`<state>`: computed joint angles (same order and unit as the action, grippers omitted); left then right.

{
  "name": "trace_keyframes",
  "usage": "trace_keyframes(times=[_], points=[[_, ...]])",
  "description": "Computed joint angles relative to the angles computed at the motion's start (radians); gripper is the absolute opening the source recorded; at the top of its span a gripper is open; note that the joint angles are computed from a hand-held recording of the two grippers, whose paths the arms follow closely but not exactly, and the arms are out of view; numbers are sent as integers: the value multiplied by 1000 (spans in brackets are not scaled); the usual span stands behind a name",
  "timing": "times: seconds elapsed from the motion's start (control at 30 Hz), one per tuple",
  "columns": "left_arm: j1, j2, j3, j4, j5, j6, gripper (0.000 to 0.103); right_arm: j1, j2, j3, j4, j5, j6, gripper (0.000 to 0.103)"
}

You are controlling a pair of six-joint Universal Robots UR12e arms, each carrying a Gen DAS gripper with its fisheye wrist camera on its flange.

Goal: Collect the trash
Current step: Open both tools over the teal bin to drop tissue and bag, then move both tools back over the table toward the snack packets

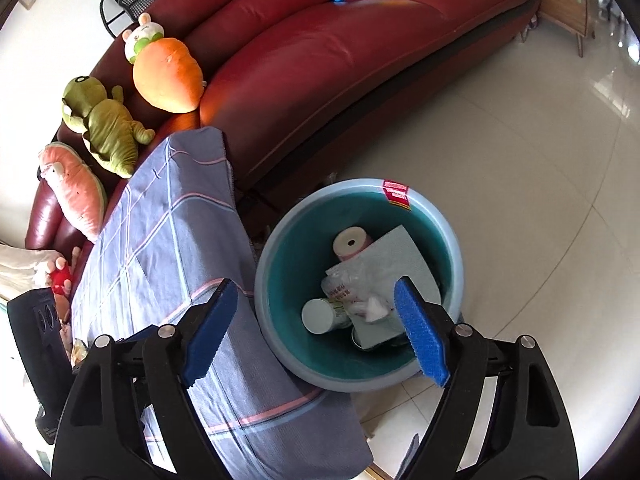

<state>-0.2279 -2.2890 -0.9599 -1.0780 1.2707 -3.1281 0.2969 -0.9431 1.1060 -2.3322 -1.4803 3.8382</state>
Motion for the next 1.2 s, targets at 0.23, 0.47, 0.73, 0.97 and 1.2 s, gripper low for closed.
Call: trace_keyframes(times=[0.23,0.47,0.73,0.97,1.2], points=[[8,40,-55,42,-8,-6,94,17,-11,-4,17,-20,-11,78],[29,110,-155,114,-7,-12,95,48,-20,-9,12,-33,-19,82],[70,205,-291,202,7,-23,96,93,-11,-36,11,-26,-43,82],[113,286,-411,275,7,-40,98,139,9,-80,57,0,-63,83],[152,357,-516,320,34,-27,99,180,19,-91,65,30,-86,86]])
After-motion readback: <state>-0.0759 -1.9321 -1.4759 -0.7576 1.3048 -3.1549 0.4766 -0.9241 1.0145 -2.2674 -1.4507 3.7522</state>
